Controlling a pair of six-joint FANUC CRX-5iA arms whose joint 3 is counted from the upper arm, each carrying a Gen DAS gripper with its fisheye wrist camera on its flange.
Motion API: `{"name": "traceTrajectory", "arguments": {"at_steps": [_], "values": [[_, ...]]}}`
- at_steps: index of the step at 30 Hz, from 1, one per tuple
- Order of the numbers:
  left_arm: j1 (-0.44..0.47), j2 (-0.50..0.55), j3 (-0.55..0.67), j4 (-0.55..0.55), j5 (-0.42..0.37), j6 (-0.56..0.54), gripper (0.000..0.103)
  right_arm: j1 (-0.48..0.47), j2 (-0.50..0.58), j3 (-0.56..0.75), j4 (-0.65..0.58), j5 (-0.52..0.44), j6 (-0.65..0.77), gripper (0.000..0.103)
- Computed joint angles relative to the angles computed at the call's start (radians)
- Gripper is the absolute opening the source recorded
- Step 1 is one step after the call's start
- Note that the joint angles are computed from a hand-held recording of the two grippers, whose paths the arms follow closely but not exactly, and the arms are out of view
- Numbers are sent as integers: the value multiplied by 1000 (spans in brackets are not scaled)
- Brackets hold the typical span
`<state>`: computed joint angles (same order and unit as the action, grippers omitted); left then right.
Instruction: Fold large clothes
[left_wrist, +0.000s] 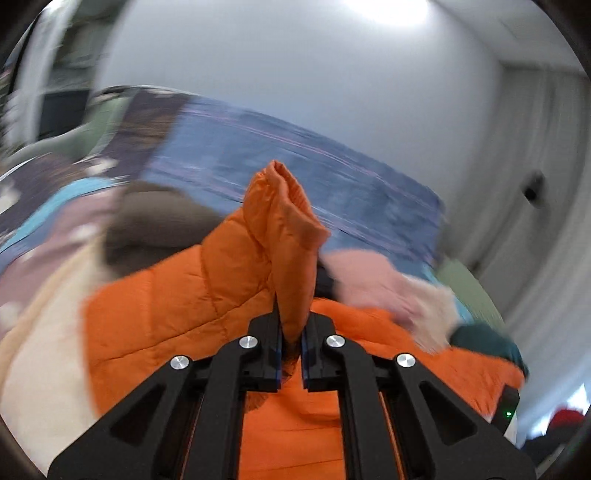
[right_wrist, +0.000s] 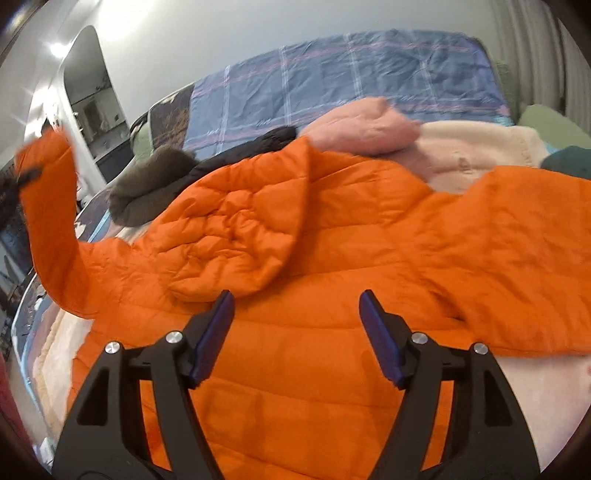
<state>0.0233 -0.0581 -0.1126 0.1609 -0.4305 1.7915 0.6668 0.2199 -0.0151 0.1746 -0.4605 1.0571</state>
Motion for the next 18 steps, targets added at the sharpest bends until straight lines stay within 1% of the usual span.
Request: {"name": "traceTrajectory", "arguments": {"at_steps": [3, 5, 6, 7, 8, 9, 11, 13, 14, 15, 16, 18], "values": [[-90, 123, 103, 13, -21, -66, 7, -21, -24, -30, -6, 15, 7, 73], [-133, 207, 154, 51, -45, -122, 8, -37, -29, -30, -31, 6, 25, 73], [-145, 243, 167, 84, -56, -158, 19, -46, -31, -28, -46, 1, 34, 73], [-156, 285, 192, 104, -90, -178, 28, -53, -34, -31, -57, -1, 40, 73], [-162, 316, 208, 113, -113, -184, 41, -62, -35, -24, -84, -5, 57, 73], [-169, 336, 216, 114, -132, -184, 43, -77, -36, -10, -153, -8, 112, 73], [-169, 365, 228, 91, -163, -188, 43, -106, -37, 24, -281, -29, 212, 73], [-157, 337, 181, 75, -149, -186, 46, -130, -28, 64, -380, -61, 292, 74], [-151, 318, 163, 55, -147, -166, 50, -135, -19, 84, -404, -79, 313, 74], [-142, 295, 148, 21, -149, -135, 53, -140, -4, 112, -419, -104, 329, 75], [-129, 268, 132, -38, -152, -85, 54, -142, 14, 140, -428, -125, 342, 75], [-104, 224, 100, -111, -158, -31, 59, -145, 69, 221, -447, -180, 379, 76]]}}
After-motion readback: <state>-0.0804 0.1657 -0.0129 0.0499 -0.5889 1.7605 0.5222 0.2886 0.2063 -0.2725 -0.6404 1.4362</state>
